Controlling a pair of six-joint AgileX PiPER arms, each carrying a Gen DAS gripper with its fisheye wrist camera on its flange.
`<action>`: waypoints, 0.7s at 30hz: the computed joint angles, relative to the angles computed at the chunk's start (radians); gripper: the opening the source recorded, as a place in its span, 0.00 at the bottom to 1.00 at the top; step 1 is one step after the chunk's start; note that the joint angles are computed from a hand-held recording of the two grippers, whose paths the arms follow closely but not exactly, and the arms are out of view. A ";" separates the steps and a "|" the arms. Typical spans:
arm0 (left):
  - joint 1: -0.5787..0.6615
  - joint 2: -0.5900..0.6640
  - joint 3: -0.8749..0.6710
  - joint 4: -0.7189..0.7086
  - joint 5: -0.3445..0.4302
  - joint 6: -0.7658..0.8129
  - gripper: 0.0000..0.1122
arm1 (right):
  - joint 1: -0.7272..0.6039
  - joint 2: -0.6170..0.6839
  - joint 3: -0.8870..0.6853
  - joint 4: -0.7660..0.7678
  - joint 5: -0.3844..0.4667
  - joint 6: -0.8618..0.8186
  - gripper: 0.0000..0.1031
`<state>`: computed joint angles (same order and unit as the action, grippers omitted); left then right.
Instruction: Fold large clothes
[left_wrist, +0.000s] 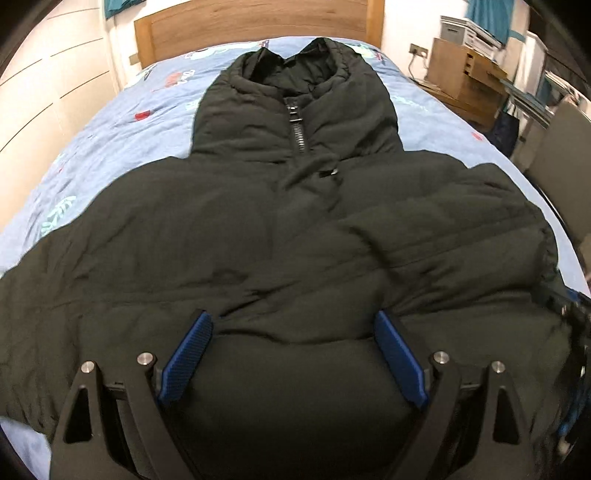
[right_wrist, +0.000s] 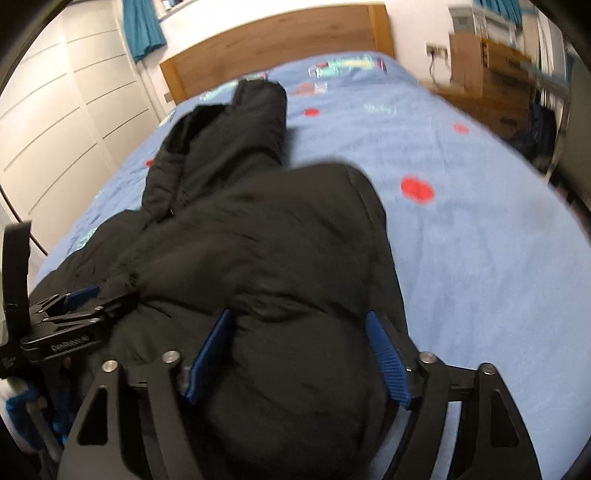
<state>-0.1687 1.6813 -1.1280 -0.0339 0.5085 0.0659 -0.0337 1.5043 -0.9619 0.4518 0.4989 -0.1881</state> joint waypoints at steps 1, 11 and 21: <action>0.023 -0.015 0.007 -0.001 0.012 0.027 0.80 | -0.032 -0.006 0.020 0.045 0.004 -0.043 0.79; 0.102 -0.226 0.106 -0.114 0.064 0.089 0.80 | 0.076 -0.182 0.016 -0.336 0.048 0.254 0.79; 0.036 -0.222 0.181 -0.104 0.157 0.019 0.80 | 0.224 -0.141 0.046 -0.302 0.101 0.306 0.79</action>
